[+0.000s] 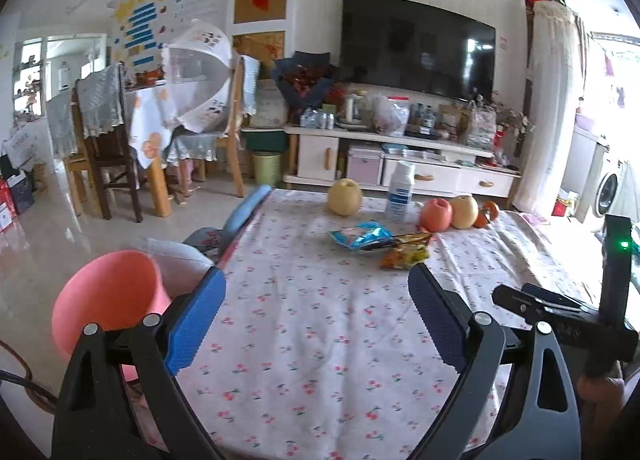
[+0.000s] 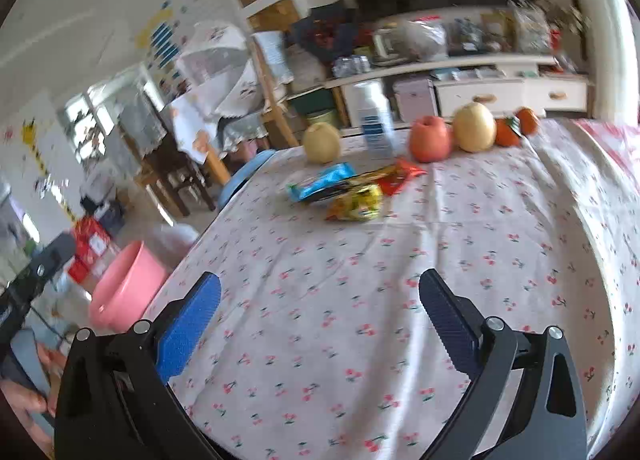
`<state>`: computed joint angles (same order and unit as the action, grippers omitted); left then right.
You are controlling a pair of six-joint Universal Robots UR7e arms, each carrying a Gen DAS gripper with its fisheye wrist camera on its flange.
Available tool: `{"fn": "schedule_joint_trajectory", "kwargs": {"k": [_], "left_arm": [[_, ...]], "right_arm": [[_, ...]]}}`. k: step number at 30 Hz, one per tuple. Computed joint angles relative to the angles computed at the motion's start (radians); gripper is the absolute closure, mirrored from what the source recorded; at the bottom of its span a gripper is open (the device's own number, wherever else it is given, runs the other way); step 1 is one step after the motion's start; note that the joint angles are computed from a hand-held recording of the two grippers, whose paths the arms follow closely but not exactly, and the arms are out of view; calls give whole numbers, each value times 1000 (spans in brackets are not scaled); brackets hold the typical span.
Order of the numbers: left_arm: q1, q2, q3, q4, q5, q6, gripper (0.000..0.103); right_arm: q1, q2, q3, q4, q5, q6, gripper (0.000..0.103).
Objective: Collect trash
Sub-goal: 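Move both tools back toward the remaining wrappers on the table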
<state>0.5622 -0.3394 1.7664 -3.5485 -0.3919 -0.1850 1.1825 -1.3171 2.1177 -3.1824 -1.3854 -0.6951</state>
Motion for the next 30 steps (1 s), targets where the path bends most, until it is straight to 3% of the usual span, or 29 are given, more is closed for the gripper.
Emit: {"fn": "schedule_joint_trajectory", "kwargs": {"k": [9,16,23,30], "left_arm": [[77,62,-201,120,-151,25,10],[170,170,-478,337,-280,10,10],[249,333,-815,553,-302,-44,10],[313,510,-1198,806,-319,-147,22]], "right_arm": [[-36,37,-121,78,-19,97,5],[-46,78,-225,121,-21,165,5],[-26,154,-328,107,-99,135,5],[-6,244,-441,103,-174,87,5]]}}
